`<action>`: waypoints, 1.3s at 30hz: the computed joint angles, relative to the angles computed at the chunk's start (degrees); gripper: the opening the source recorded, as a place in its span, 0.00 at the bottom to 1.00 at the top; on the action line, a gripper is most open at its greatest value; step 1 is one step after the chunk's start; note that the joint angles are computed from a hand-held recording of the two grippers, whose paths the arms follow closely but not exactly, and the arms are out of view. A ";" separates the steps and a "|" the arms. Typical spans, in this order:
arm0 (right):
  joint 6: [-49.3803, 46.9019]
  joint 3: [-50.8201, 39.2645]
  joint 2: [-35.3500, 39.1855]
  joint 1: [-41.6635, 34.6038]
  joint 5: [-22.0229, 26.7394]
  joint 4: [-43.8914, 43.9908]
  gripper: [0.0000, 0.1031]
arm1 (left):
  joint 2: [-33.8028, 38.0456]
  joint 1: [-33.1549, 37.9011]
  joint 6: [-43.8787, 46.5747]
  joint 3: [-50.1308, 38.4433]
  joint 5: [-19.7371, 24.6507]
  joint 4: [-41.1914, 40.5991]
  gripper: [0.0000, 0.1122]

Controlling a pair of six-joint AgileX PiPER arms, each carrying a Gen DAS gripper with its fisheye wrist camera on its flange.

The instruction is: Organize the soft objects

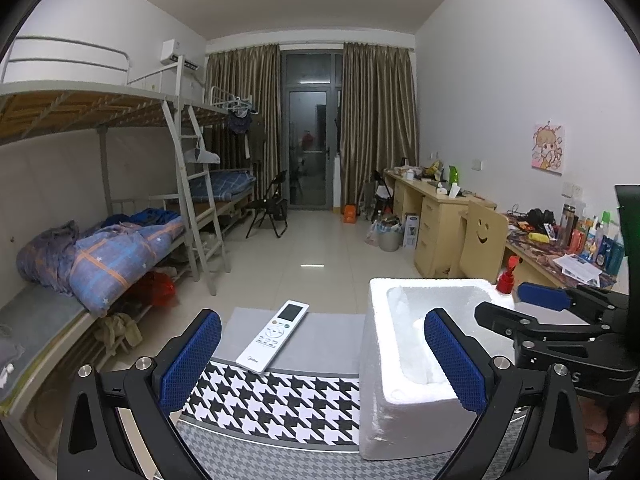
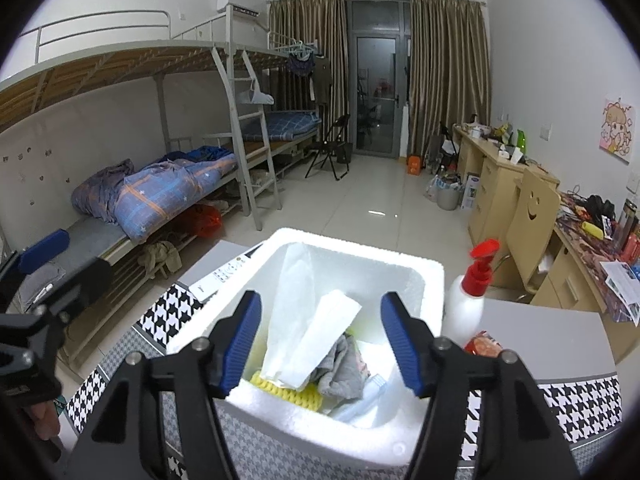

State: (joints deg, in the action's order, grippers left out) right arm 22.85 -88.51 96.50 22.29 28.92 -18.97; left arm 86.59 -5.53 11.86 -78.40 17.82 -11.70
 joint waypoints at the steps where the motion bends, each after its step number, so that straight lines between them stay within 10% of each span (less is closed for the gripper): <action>1: 1.16 0.52 -0.54 0.28 -0.23 -1.12 0.69 | -0.39 -0.04 0.42 0.30 -0.04 -0.47 0.91; 8: 15.75 6.89 -6.43 3.53 -1.41 -16.13 0.89 | -4.98 -0.87 1.77 3.87 -0.22 -1.82 0.91; 39: 55.51 34.82 -31.21 18.67 7.33 -48.96 0.93 | -28.64 -7.81 0.33 22.89 -0.73 -0.91 0.91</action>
State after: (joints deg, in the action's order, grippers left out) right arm 78.35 -53.69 65.28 40.96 36.25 -67.93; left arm 57.95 -13.34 12.19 -55.51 17.09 -12.61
